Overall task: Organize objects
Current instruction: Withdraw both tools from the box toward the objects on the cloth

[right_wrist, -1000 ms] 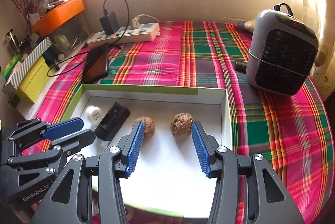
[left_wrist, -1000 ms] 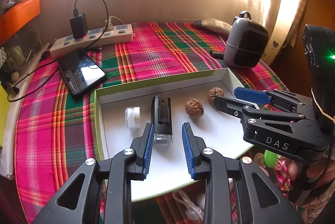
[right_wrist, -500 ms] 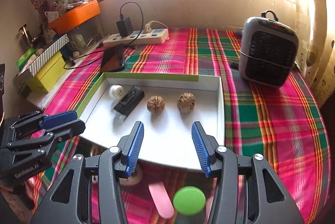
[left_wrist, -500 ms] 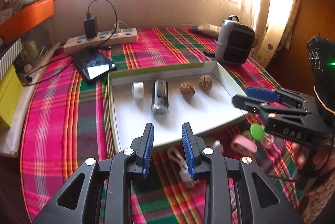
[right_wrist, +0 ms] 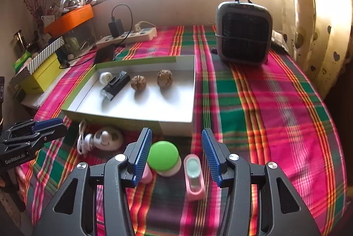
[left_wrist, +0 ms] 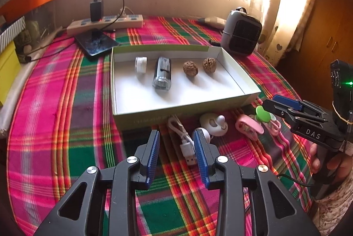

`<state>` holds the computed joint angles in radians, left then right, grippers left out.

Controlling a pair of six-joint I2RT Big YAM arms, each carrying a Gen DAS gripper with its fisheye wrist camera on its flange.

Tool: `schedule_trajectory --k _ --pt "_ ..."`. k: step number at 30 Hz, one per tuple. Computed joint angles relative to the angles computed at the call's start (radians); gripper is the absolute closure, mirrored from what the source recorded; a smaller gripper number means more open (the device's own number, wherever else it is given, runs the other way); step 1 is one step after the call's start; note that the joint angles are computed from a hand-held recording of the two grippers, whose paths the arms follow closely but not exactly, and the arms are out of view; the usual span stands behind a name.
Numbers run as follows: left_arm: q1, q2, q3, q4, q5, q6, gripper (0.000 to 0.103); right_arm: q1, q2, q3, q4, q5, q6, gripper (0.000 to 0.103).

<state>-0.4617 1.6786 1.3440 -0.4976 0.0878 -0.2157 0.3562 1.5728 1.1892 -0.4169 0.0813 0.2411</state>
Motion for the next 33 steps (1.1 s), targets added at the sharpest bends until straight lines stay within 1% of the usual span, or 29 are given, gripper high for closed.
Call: schedule_trajectory --k 6,10,14,17,22,24,28,33 --pt "0.000 0.006 -0.001 -0.009 0.028 -0.022 0.072 0.002 0.009 -0.011 0.005 -0.013 0.004 0.054" --pt "0.004 0.011 0.000 -0.007 0.057 -0.052 0.072 0.004 0.015 -0.009 0.015 -0.030 0.003 0.054" --pt "0.001 0.022 0.012 -0.017 0.068 -0.059 0.072 0.010 0.020 -0.006 0.011 -0.033 -0.014 0.054" --pt "-0.004 0.033 0.024 -0.025 0.069 -0.063 0.072 0.013 0.023 -0.006 0.004 -0.024 -0.020 0.054" --pt "-0.010 0.051 0.041 -0.050 0.053 -0.048 0.072 0.007 0.018 -0.011 0.002 -0.023 -0.025 0.054" --pt "-0.008 0.058 0.045 -0.057 0.046 -0.049 0.072 0.013 0.013 -0.013 -0.005 0.013 -0.037 0.054" --pt "-0.002 0.069 0.050 -0.066 0.044 -0.053 0.071 0.003 -0.014 -0.043 0.024 -0.006 -0.048 0.054" --pt "-0.003 0.075 0.057 -0.071 0.033 -0.042 0.071 -0.013 -0.051 -0.081 0.054 -0.022 -0.031 0.054"
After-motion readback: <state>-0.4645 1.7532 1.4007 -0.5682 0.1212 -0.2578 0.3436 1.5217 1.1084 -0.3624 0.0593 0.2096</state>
